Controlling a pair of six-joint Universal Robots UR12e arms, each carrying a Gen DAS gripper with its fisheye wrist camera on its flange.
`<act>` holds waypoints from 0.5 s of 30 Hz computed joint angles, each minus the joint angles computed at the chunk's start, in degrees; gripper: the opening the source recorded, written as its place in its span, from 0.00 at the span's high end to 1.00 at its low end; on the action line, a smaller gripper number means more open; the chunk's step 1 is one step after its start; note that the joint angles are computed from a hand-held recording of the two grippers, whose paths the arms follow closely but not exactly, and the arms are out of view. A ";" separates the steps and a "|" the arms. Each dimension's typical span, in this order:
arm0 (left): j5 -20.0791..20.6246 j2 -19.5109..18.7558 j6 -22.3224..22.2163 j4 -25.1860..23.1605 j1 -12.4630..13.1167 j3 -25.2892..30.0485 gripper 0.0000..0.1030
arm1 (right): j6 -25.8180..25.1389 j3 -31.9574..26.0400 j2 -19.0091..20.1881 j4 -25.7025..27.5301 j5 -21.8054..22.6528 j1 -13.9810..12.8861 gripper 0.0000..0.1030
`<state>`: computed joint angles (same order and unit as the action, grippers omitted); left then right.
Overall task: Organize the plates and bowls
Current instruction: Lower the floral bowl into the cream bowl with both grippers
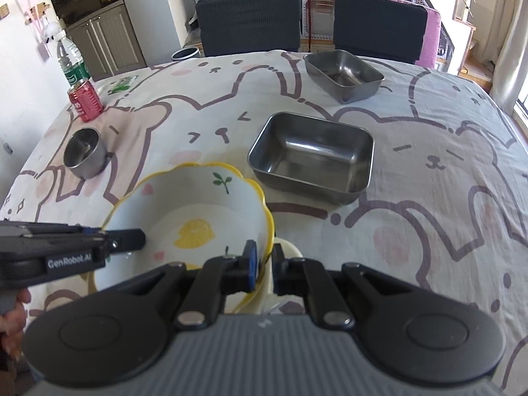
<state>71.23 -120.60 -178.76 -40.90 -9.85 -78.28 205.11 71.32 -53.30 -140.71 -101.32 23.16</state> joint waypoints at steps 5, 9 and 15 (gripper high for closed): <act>1.25 -0.23 1.63 -1.82 -0.36 0.34 0.85 | -0.76 -0.18 0.11 0.52 -0.04 0.02 0.90; 2.15 -0.34 3.03 -3.33 -0.68 0.45 0.83 | -1.15 -0.33 0.17 0.69 -0.13 0.07 0.91; 3.30 -0.45 5.02 -3.44 -1.05 0.49 0.81 | -1.80 -0.05 0.06 0.10 -0.38 0.11 0.93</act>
